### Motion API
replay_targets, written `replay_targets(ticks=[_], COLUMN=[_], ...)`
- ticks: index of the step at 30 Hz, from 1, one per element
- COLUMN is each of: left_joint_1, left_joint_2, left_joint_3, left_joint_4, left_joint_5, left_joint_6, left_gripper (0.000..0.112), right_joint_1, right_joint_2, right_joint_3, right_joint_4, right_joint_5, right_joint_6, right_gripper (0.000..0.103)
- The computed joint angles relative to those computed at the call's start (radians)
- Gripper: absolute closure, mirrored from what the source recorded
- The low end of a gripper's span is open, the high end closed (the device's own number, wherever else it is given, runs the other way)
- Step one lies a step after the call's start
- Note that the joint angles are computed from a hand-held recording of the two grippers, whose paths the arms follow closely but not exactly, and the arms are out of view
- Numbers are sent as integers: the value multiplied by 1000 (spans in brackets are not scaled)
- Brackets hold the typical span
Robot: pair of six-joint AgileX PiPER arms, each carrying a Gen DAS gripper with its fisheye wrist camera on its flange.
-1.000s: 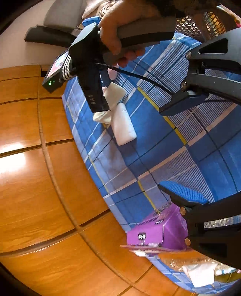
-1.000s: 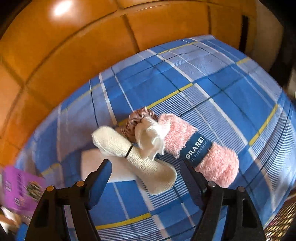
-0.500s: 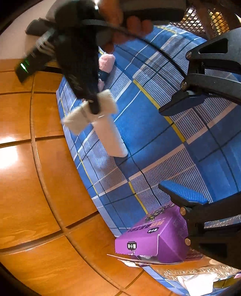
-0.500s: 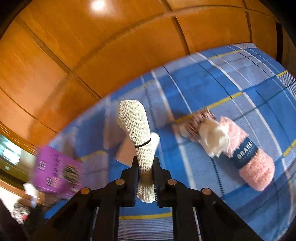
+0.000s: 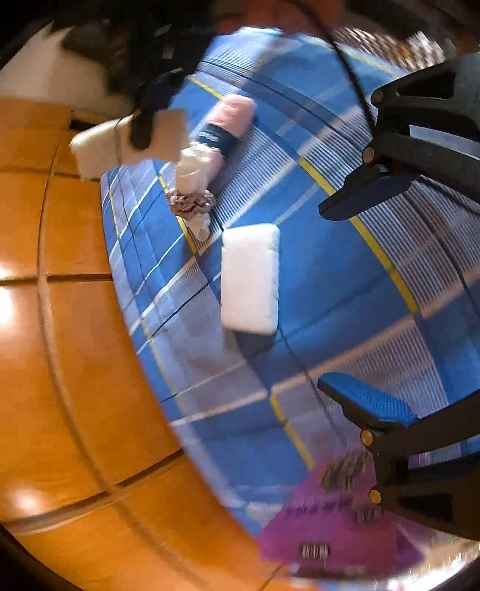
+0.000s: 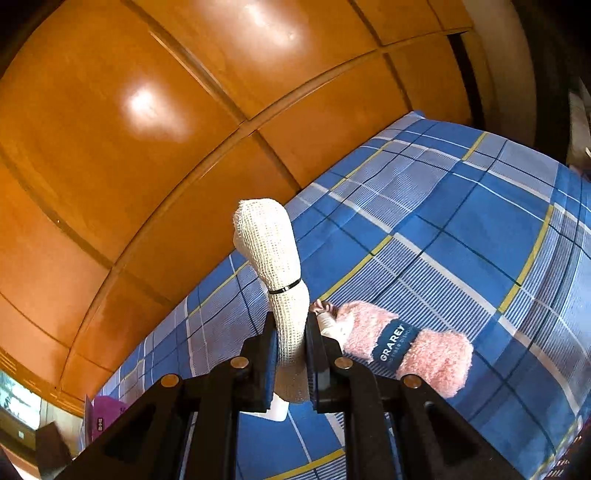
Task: Organize soft objects
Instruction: 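Grasp the white sponge block with left tool while right tool holds the sock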
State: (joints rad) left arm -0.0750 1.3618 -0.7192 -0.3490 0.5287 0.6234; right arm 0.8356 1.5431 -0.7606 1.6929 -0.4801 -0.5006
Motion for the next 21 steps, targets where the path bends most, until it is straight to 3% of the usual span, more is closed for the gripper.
replay_targets(ticks=[4, 7, 14, 21], left_joint_1=[6, -7, -38, -23], left_joint_2=[143, 229, 391, 422], left_joint_3=[-130, -207, -352, -394], left_joint_4=[-69, -117, -158, -126], left_joint_5=[123, 162, 194, 184], left_joint_6=[-94, -153, -284, -409], left_gripper=[27, 27, 26, 26], right_joint_1=[0, -7, -2, -8], right_joint_2=[-18, -25, -31, -68], right_joint_3=[24, 37, 58, 125], right_joint_4=[-43, -78, -123, -189], right_joint_5=[1, 13, -3, -37], right_joint_6=[71, 113, 175, 339], right_gripper=[91, 91, 91, 91])
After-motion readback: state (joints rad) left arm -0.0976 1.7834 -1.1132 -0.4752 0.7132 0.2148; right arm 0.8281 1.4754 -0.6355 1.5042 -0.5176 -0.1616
